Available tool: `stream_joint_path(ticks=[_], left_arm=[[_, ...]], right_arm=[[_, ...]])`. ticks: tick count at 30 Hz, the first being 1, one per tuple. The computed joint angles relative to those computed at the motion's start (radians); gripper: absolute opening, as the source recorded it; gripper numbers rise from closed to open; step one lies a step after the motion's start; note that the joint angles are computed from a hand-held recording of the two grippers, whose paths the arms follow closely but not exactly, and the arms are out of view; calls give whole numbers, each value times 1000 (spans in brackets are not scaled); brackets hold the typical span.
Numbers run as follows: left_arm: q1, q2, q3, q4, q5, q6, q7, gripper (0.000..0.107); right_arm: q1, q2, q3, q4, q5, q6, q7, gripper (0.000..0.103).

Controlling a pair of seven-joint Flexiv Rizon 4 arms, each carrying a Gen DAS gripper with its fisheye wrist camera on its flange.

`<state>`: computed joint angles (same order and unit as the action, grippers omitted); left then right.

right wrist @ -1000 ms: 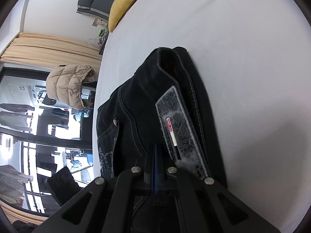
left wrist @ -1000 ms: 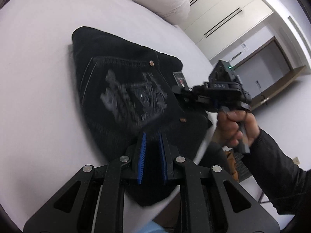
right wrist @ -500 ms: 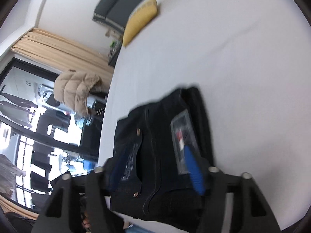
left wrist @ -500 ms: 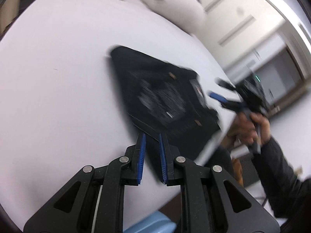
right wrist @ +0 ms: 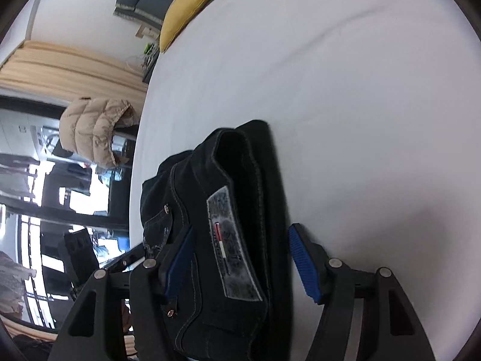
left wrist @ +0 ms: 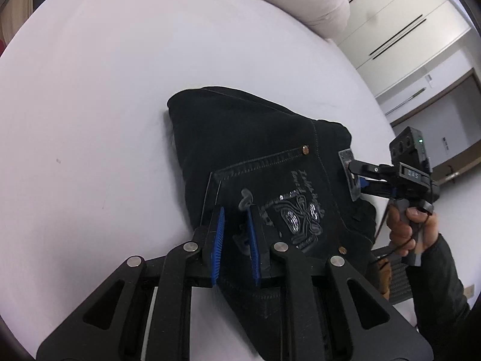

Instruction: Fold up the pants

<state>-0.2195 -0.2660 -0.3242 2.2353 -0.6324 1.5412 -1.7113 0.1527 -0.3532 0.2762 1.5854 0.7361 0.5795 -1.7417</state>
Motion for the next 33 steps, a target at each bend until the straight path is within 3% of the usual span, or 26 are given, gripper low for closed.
stream_joint_path(ticks=[1,2,3,5,7,10,13,16,18,21,30,33], left_arm=[[-6,4,14,-7,15,-15,-4,24],[6,11,-5,-3,-2,-15,13,36],[-3,14,-9,-4,-23,-6,33,61],[-53,16,60,-26,76,-22,-37,77],[-66,14,72,-39,93,-51,-23,77],[-129,-9,177,-93,229,-114,-136,77],[-136,-22,209,-125,293,-174,-202,76],[-134,-37,223,-154,342,-225,-242,76],[-130,-48,223,-166,361,-244,-257,66],[-97,-60,185,-151,319,-226,-243,56],[-94,-51,186,-171,331,-235,-214,20],[-58,-32,141,-138,261,-198,-163,17]], right_arm=[[5,-4,1,-5,-8,-7,0,67],[6,-5,1,-6,-13,-11,-1,67],[8,-6,1,-7,-14,-13,1,67],[4,-8,4,-8,1,-10,1,67],[6,-8,6,-6,9,-1,0,67],[13,-1,9,2,1,2,-4,67],[19,2,7,1,-17,-10,-4,67],[33,0,3,-1,-44,-12,3,64],[46,5,-3,12,-80,0,17,48],[48,9,-6,24,-100,12,35,37],[121,56,-11,90,-268,114,92,24],[149,87,-11,129,-336,165,124,21]])
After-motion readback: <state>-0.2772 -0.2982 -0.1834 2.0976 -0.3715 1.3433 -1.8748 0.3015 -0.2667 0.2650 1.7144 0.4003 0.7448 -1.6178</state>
